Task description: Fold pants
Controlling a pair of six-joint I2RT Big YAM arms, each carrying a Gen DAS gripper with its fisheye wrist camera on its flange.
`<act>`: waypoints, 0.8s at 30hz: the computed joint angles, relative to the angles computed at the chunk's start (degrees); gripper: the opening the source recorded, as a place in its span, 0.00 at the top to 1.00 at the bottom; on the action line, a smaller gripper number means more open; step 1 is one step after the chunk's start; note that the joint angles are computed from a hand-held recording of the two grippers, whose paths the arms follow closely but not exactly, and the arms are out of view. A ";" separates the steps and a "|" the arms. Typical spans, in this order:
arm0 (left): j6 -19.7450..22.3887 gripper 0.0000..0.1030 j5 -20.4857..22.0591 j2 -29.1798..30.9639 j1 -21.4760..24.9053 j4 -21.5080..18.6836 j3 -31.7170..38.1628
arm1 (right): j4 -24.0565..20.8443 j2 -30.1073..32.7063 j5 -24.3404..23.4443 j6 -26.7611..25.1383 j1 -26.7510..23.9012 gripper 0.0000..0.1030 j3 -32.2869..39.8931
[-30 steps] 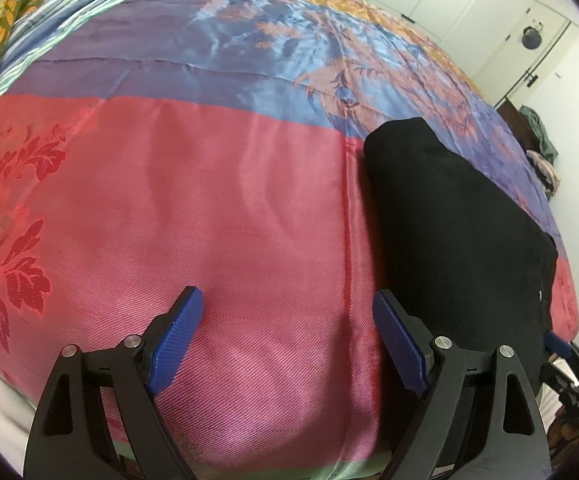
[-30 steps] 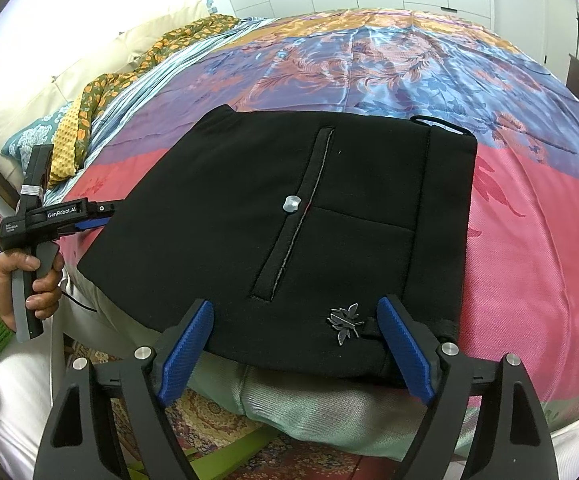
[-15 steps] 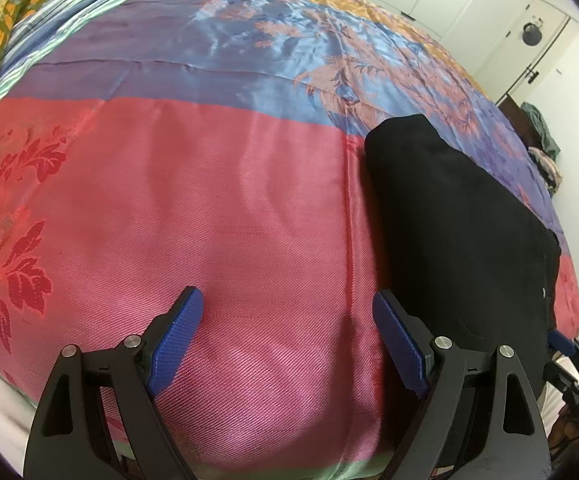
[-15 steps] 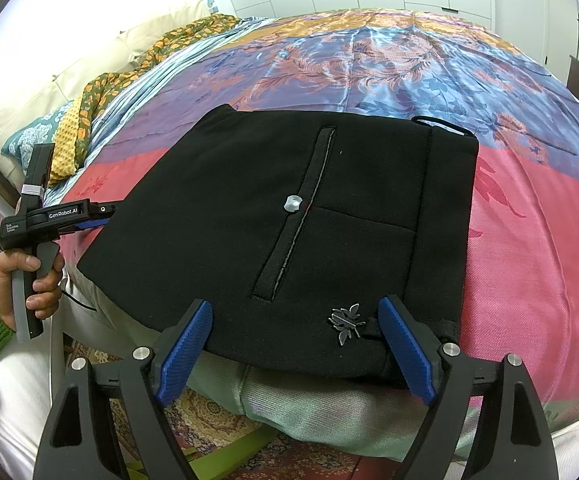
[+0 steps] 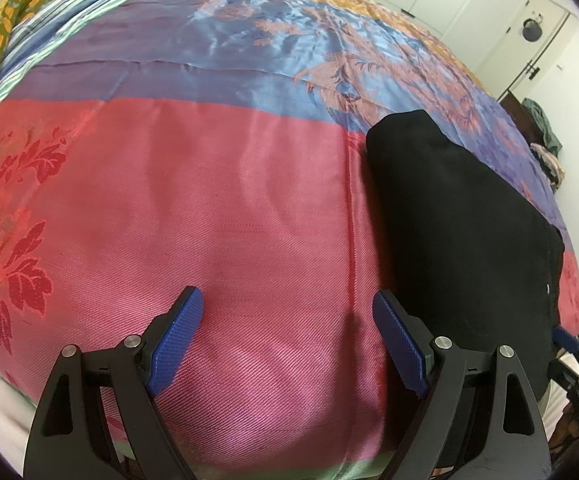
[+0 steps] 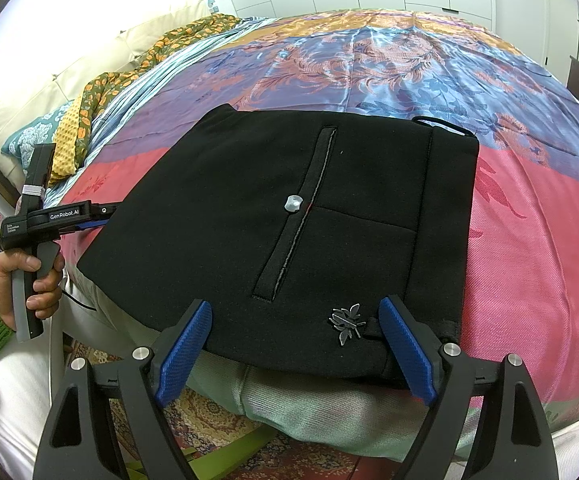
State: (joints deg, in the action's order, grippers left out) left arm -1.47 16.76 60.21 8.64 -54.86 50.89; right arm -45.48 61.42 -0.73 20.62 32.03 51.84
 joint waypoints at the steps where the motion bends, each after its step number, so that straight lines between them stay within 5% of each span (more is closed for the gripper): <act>1: -0.01 0.15 -0.05 0.06 -0.05 0.10 -0.04 | 0.13 -0.03 0.20 -0.04 0.04 0.17 -0.04; 10: 0.84 0.14 -0.50 0.04 -0.13 -0.12 -0.16 | 0.16 -0.02 0.26 0.07 0.13 0.15 -0.04; 16: 1.30 0.11 -0.89 0.35 -0.67 -0.49 0.13 | -0.65 1.41 -0.28 -2.06 0.68 0.05 1.79; 21: 3.18 0.11 -0.78 -0.17 -0.69 -2.06 0.70 | 3.74 -4.92 -14.56 4.86 -10.23 0.13 1.26; 24: 3.83 0.11 8.45 0.95 1.99 -5.30 2.68 | 6.26 -7.20 -25.69 12.44 -23.74 0.13 0.39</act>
State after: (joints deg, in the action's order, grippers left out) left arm 2.36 25.21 61.17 10.64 -60.17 53.58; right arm -39.22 54.22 -26.42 33.06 8.29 52.23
